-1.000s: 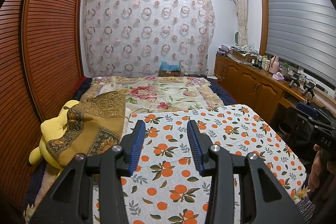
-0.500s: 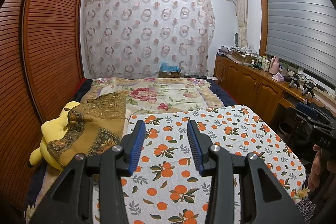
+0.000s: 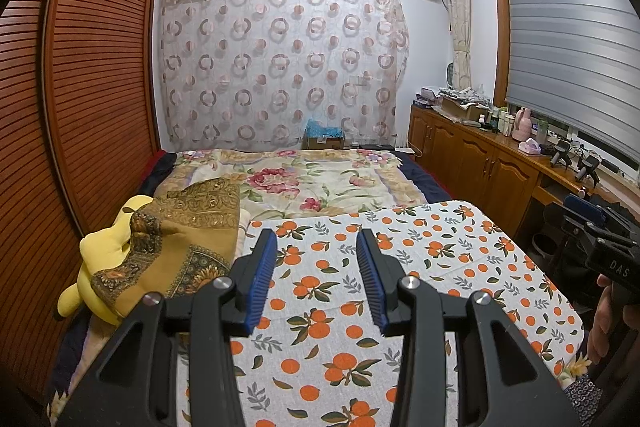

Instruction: Fold small clothes

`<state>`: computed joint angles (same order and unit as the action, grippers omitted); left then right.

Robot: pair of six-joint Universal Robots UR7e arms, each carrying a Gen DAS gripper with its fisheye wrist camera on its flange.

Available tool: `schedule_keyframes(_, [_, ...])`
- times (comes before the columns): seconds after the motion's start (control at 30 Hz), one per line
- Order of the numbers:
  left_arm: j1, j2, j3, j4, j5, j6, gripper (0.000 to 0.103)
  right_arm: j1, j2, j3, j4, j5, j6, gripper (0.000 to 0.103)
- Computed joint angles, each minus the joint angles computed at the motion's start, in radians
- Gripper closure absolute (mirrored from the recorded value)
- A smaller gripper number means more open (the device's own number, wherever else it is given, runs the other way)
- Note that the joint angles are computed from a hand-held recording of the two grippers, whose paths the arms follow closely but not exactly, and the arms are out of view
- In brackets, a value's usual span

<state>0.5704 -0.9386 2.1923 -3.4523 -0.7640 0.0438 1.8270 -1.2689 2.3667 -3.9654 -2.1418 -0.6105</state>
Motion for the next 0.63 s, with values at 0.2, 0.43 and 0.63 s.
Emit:
schedule_keyframes(0.2, [0.0,0.001,0.001,-0.002,0.0,0.001,0.063,0.0,0.002,0.0,-0.002,-0.001,0.0,0.026])
schedule_keyframes(0.43, [-0.002,0.003,0.001,-0.004,0.001,0.0,0.063,-0.001,0.001,0.001,-0.003,0.002,-0.002,0.026])
schedule_keyframes(0.63, [-0.002,0.004,0.002,-0.005,0.0,0.0,0.063,-0.001,0.002,0.001,-0.004,0.002,-0.001,0.026])
